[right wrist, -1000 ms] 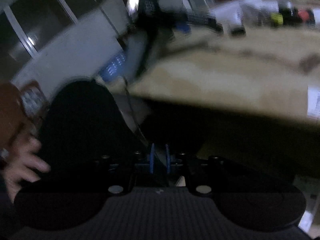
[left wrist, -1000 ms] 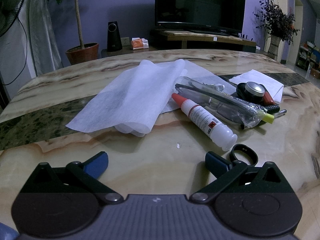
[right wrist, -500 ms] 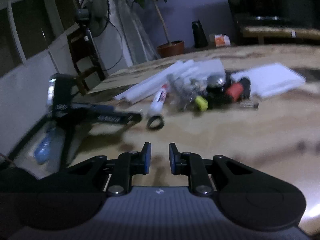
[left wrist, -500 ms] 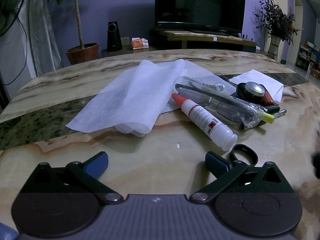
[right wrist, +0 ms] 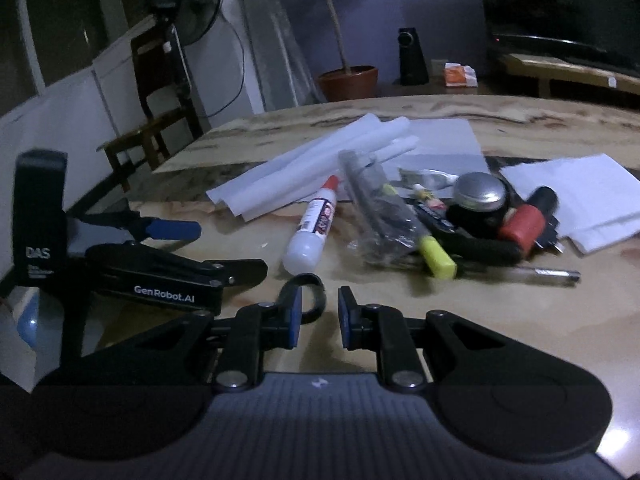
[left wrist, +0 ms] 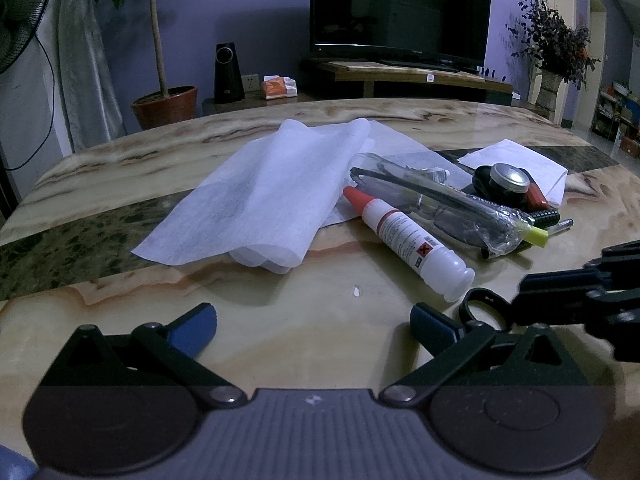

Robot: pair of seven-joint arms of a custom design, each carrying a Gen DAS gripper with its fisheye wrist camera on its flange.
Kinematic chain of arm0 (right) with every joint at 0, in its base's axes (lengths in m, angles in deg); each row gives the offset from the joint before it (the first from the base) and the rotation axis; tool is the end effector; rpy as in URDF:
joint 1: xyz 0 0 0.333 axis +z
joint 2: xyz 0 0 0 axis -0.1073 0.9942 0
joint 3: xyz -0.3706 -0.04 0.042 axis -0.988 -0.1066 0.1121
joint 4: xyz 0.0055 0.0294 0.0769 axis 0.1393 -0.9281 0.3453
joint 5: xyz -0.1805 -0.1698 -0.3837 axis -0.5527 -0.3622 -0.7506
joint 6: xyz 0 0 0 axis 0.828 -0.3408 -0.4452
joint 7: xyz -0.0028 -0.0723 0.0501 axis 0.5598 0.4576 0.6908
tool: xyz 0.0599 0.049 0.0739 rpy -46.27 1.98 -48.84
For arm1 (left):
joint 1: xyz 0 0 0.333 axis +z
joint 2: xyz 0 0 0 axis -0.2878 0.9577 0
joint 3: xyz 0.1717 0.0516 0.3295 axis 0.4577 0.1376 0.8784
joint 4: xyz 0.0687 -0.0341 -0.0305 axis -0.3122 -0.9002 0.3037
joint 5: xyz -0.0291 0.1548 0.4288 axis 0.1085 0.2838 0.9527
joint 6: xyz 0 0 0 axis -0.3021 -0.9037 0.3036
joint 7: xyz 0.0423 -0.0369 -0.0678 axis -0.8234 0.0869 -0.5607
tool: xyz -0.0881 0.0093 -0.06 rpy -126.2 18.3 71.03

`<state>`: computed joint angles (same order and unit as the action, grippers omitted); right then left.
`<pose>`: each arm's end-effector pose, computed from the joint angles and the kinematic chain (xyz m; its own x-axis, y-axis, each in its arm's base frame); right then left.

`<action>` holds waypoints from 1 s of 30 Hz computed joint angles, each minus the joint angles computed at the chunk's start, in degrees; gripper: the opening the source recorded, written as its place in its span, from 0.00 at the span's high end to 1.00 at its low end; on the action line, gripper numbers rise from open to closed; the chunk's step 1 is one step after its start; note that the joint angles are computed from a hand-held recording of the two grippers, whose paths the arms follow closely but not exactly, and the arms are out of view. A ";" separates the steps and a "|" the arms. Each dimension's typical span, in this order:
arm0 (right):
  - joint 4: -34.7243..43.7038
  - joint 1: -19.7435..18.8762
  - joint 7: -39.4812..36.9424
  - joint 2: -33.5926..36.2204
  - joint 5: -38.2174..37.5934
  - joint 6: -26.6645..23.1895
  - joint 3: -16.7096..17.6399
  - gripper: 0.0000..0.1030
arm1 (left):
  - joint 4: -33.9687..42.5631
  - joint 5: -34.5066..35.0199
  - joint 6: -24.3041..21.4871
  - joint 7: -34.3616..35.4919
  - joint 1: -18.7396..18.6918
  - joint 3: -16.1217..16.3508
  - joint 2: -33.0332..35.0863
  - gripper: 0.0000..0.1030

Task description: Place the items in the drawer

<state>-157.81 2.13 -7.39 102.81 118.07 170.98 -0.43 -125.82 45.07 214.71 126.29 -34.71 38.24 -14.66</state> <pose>0.7096 0.2965 0.5159 0.5668 -0.7914 -0.2290 -0.5842 -0.1901 -0.7890 0.6855 -0.2746 0.5145 -0.0612 -0.9978 -0.0254 -0.6330 0.0585 -0.7719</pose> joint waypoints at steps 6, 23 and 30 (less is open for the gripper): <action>1.45 3.17 7.34 1.74 -8.83 1.16 -2.99 0.79 | -0.01 -0.02 0.00 0.02 -0.02 0.03 0.00 0.00; -1.93 -0.96 8.92 1.75 -20.51 8.14 2.46 0.72 | 0.03 0.00 -0.02 -0.01 -0.06 0.03 0.02 0.00; -3.21 -1.33 14.12 1.37 -26.81 10.07 2.38 0.94 | -0.02 -0.02 0.01 0.02 -0.03 0.03 -0.01 0.00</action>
<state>-161.03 0.80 6.74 104.18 91.25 181.05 1.95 -125.84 45.05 214.72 126.31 -34.74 38.27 -14.67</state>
